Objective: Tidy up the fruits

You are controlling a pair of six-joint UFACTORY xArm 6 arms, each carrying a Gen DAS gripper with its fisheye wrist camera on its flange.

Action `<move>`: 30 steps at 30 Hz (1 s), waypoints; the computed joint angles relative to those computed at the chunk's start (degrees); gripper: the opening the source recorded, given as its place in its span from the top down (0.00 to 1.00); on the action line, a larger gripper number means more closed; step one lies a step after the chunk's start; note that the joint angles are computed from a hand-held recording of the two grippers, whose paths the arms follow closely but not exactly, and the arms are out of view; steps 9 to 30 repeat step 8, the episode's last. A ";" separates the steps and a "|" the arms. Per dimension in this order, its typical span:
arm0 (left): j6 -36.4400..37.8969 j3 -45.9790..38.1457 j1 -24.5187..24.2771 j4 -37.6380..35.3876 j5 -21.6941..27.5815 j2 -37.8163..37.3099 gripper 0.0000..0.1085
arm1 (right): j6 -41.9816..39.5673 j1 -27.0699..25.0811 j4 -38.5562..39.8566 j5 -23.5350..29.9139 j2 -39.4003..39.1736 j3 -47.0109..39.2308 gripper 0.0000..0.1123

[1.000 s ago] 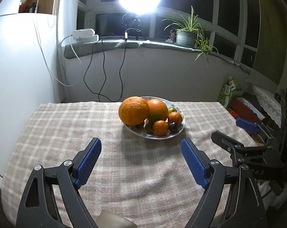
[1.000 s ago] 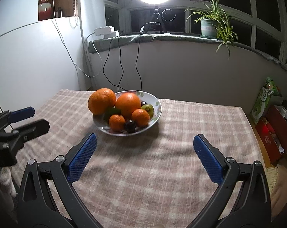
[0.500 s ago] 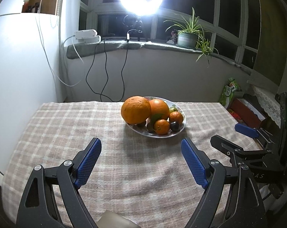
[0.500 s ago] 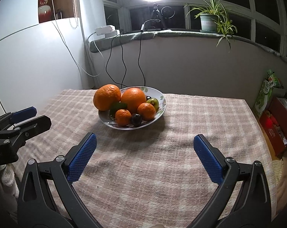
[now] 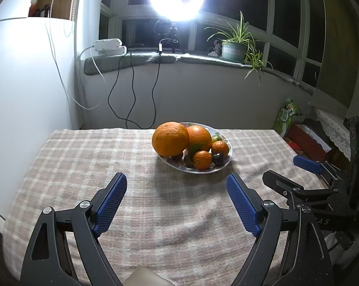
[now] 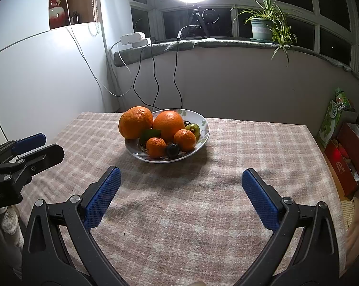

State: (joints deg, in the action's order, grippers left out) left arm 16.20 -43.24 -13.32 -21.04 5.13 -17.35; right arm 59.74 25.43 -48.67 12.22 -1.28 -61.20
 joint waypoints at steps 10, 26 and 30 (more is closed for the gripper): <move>1.40 0.04 -0.01 -0.80 -0.74 0.23 0.21 | -0.74 0.21 0.93 0.17 0.08 0.04 0.08; 1.40 0.04 -0.01 -0.80 -0.74 0.23 0.21 | -0.74 0.21 0.93 0.17 0.08 0.04 0.08; 1.40 0.04 -0.01 -0.80 -0.74 0.23 0.21 | -0.74 0.21 0.93 0.17 0.08 0.04 0.08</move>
